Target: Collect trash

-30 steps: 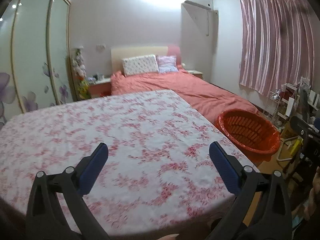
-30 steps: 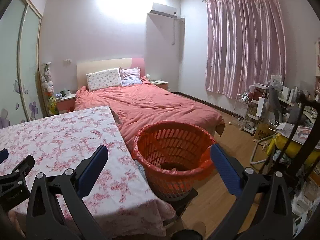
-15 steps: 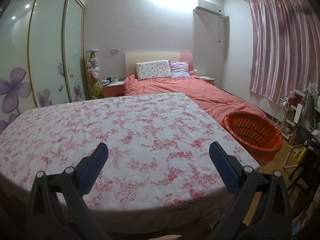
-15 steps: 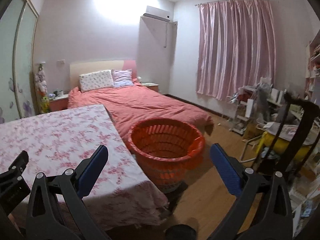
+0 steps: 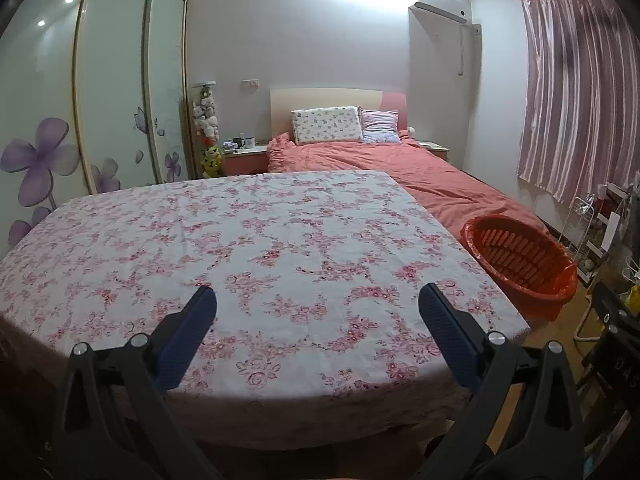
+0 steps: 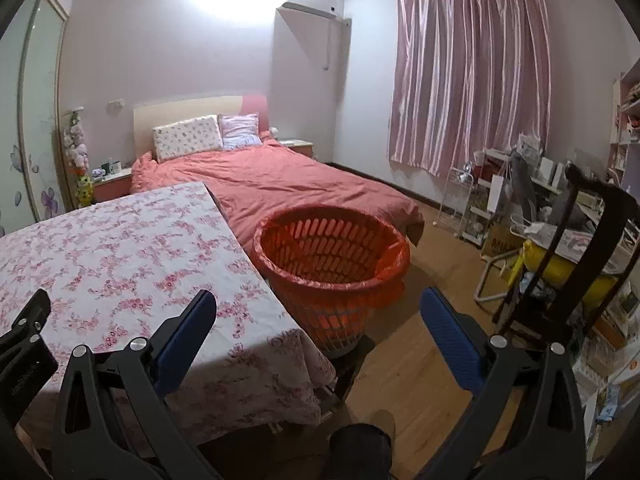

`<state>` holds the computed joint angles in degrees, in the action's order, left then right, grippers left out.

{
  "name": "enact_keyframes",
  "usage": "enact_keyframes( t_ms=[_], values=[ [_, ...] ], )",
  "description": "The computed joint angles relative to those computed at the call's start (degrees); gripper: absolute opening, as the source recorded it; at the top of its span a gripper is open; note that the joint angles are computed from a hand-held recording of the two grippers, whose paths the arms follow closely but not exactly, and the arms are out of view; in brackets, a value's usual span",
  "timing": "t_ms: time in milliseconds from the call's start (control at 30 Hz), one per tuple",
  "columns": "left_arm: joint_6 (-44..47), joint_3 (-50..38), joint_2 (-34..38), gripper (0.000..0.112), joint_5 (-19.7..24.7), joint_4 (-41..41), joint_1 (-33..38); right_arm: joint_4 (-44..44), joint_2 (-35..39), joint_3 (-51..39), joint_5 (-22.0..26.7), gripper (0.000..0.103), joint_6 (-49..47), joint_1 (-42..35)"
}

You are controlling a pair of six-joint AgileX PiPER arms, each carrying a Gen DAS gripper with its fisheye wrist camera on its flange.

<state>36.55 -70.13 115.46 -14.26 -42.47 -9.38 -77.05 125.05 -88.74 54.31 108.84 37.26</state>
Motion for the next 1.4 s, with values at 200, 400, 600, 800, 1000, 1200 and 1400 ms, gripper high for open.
enact_keyframes(
  t_ms=[200,400,600,800,1000,1200,1400],
  values=[
    [5.67,-0.69,0.44,0.099,-0.03,-6.14,-0.39,4.48,0.24,-1.17,-0.34,0.101,-2.35,-0.85],
    [9.51,-1.35,0.94,0.099,0.43,-10.48,-0.30,6.99,0.55,-1.98,0.38,0.101,-3.90,-1.03],
    [11.92,-1.57,1.12,0.099,0.00,-13.20,-0.44,7.48,1.39,-3.47,2.79,0.101,-4.80,-0.76],
    [12.13,-1.06,0.71,0.099,-1.08,-13.76,-0.73,7.80,1.94,-4.46,3.93,0.101,-5.70,-0.65],
    [9.46,-0.22,0.01,0.099,-0.87,-11.14,-0.67,7.36,1.26,-3.63,2.89,0.101,-5.34,-0.49],
    [5.52,1.11,-1.16,0.099,-0.73,-7.37,-0.56,6.73,0.39,-2.57,1.52,0.101,-4.39,-0.20],
    [2.42,2.07,-2.11,0.099,-0.69,-4.43,-0.55,6.13,-0.42,-1.60,0.88,0.101,-3.30,-0.01]
  ],
)
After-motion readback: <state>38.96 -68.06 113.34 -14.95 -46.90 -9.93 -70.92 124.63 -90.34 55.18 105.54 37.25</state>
